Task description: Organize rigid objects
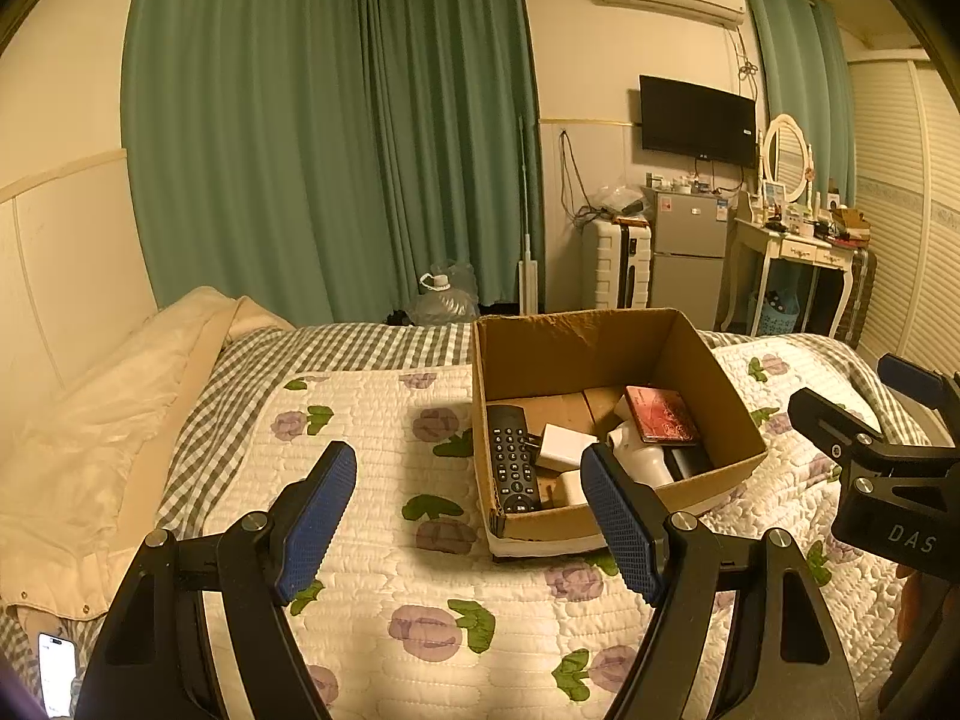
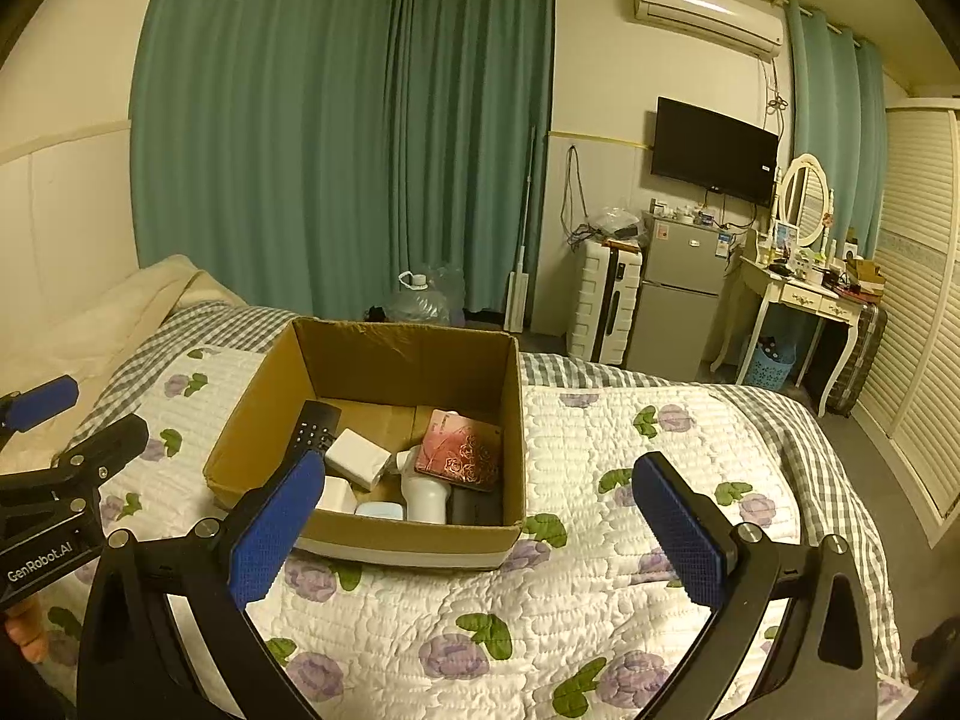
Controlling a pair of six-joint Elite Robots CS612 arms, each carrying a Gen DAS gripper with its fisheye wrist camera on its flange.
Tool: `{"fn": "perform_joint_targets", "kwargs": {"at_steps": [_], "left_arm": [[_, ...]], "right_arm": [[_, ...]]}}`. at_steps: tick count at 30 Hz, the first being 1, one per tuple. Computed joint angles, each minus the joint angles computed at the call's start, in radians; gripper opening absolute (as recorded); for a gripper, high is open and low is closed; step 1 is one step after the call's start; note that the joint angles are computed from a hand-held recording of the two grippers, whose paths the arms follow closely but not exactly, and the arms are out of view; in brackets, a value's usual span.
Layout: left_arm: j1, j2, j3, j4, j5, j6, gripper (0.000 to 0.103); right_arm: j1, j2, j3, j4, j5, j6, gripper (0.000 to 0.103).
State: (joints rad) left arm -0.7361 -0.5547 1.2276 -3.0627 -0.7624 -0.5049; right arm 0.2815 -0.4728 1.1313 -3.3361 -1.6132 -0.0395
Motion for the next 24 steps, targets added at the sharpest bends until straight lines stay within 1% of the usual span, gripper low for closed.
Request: {"fn": "perform_joint_targets", "kwargs": {"at_steps": [24], "left_arm": [[0.002, 0.000, 0.000, 0.001, -0.002, 0.007, 0.080]], "right_arm": [[-0.001, 0.000, 0.000, 0.005, -0.005, -0.005, 0.103]]}}
